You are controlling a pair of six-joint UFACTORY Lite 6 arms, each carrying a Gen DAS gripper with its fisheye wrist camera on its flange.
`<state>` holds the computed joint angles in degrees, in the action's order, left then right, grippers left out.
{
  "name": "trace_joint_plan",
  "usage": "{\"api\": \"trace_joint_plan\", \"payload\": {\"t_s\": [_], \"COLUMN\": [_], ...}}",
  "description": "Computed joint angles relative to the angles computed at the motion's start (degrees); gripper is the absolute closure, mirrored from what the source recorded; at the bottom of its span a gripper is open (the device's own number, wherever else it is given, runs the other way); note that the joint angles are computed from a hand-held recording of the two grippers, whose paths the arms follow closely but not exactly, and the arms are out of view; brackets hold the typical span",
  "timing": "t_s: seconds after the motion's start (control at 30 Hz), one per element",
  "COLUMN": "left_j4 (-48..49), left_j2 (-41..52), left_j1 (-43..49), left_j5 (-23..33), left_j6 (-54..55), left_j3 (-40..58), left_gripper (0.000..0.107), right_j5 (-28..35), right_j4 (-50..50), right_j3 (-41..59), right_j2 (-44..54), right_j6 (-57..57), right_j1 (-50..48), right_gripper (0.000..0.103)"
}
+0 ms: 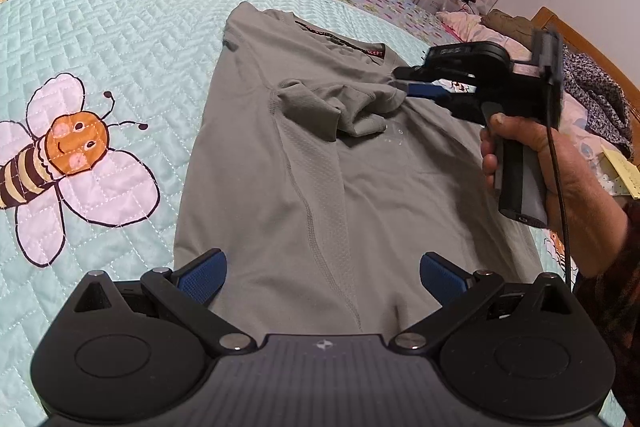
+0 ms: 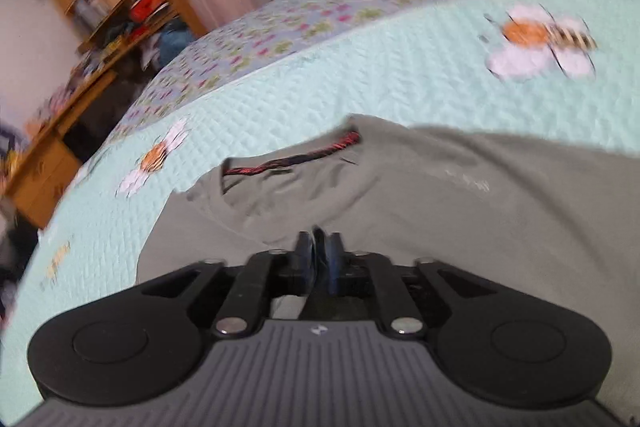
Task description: Fold clothes
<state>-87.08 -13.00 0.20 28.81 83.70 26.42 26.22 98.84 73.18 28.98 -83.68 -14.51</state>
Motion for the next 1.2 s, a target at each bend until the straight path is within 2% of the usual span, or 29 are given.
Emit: {"api": "trace_joint_plan", "payload": {"t_s": [0.1, 0.13, 0.23, 0.3, 0.5, 0.53, 0.63, 0.8, 0.97, 1.03, 1.13, 1.2], "left_j4": [0.0, -0.1, -0.2, -0.5, -0.8, -0.9, -1.0, -0.8, -0.2, 0.3, 1.0, 1.1], "left_j2": [0.1, 0.1, 0.1, 0.0, -0.2, -0.2, -0.2, -0.4, -0.4, -0.2, 0.4, 0.7], "left_j1": [0.0, 0.1, 0.0, -0.3, -0.6, -0.5, -0.5, -0.5, 0.0, 0.5, 1.9, 2.2], "left_j5": [0.1, 0.1, 0.0, -0.3, -0.7, -0.7, -0.7, -0.6, 0.2, 0.8, 2.5, 3.0], "left_j6": [0.2, 0.2, 0.3, 0.5, 1.0, 1.2, 1.3, 1.0, 0.5, 0.2, 0.0, 0.0], "left_j3": [0.1, 0.1, 0.0, -0.1, -0.3, -0.4, -0.4, -0.5, -0.4, -0.3, 0.1, 0.4], "left_gripper": [0.005, 0.005, 0.005, 0.005, 0.005, 0.005, 0.005, 0.005, 0.005, 0.005, 0.005, 0.005], "right_j5": [4.4, 7.3, 12.2, 13.1, 9.7, 9.6, 8.5, 11.7, 7.6, 8.0, 4.6, 5.0], "right_j4": [5.6, 4.3, -0.9, -3.2, -3.3, -3.7, -2.5, -2.2, -3.8, -2.0, 1.9, -1.9], "right_j3": [-6.4, -9.0, -15.8, -18.1, -16.7, -16.2, -17.8, -24.8, -28.3, -28.8, -29.2, -28.1], "right_j2": [-3.9, -5.6, -10.2, -11.5, -10.2, -9.8, -11.2, -17.4, -20.5, -19.6, -20.6, -20.0], "right_j6": [-4.4, -4.2, -4.0, -4.4, -3.9, -3.4, -3.9, -1.5, 0.3, -0.6, -5.6, -2.8], "right_j1": [-2.3, -3.2, -4.4, -3.8, 0.9, 1.5, 1.7, -1.2, -0.1, -0.2, 0.3, -0.6], "right_gripper": [0.070, 0.064, 0.063, 0.063, 0.062, 0.064, 0.099, 0.099, 0.099, 0.099, 0.099, 0.098]}}
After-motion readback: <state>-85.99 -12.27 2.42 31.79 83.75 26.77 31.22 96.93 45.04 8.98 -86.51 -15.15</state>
